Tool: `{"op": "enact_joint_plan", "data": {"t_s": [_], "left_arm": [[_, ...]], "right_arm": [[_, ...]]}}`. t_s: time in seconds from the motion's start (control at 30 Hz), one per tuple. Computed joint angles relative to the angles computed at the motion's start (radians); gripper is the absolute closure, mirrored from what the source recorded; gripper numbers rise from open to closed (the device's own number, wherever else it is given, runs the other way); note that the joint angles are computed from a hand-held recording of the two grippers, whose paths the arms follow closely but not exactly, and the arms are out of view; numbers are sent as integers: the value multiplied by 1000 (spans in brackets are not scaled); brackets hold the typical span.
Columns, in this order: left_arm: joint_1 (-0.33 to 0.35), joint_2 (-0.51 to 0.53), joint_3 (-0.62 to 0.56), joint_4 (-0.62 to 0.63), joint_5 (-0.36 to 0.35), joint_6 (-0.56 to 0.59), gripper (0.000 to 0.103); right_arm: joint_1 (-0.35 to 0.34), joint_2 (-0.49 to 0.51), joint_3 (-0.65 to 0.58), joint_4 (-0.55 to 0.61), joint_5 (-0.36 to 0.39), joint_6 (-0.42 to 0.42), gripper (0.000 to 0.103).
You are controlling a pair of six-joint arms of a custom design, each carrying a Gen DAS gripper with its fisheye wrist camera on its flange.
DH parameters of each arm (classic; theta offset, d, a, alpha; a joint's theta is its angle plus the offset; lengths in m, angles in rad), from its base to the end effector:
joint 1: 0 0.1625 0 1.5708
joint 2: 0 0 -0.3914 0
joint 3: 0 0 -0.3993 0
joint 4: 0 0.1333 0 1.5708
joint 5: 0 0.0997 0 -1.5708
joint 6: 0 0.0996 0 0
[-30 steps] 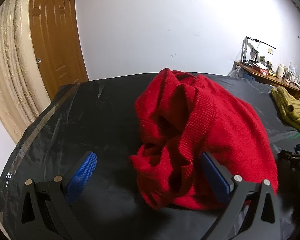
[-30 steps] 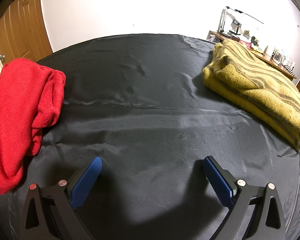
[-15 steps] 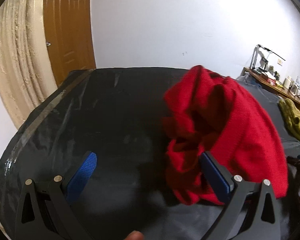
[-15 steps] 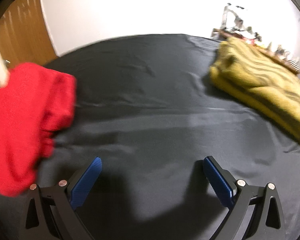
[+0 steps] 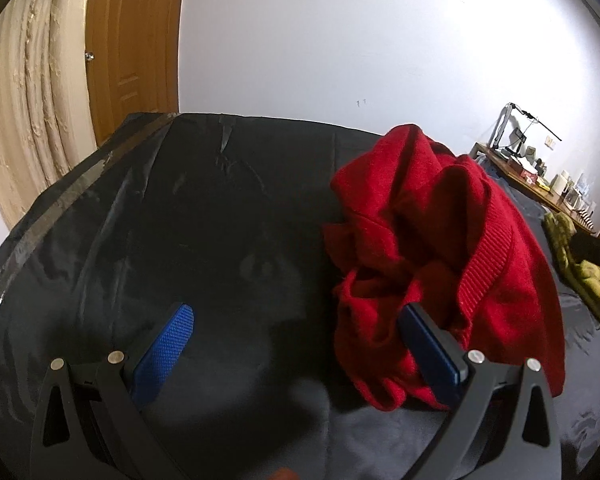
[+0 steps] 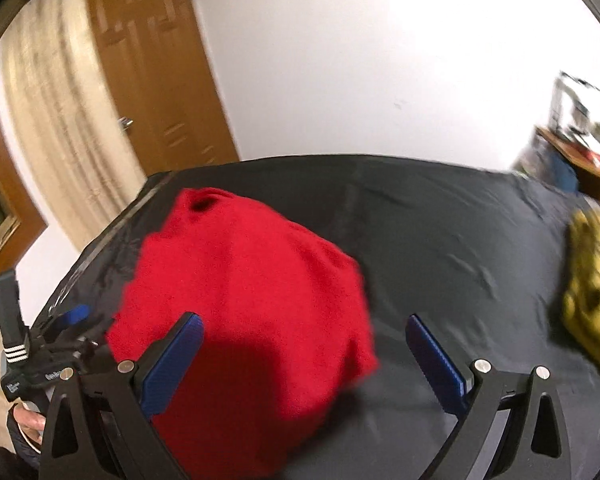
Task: Fold clothes
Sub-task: 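Grasp the red sweater with the right tool while the left tool grasps another edge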
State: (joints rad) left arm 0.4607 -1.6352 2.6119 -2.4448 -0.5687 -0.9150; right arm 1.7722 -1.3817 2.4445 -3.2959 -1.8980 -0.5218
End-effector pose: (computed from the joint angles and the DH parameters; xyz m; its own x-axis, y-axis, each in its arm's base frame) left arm -0.1650 -0.3244 0.1586 -0.8050 -0.0329 -0.5924 0.4149 0.6824 -0.6018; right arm 0.1801 -0.3760 0.1850 -0.7600 -0.3815 0.5262 -0.6189 0.6719 -0.4068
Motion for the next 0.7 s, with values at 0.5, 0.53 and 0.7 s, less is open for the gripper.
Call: {"op": "enact_joint_plan", "data": {"t_s": [0.5, 0.53, 0.7], "left_arm": [[-7, 5, -3, 22, 13, -15, 0], [-7, 7, -3, 22, 14, -13, 0], [-2, 7, -2, 20, 16, -8, 0]], "right_arm": [[-20, 230, -261, 254, 44, 105, 57], [-24, 222, -252, 253, 49, 100, 66], [-9, 206, -184, 113, 31, 44, 85]]}}
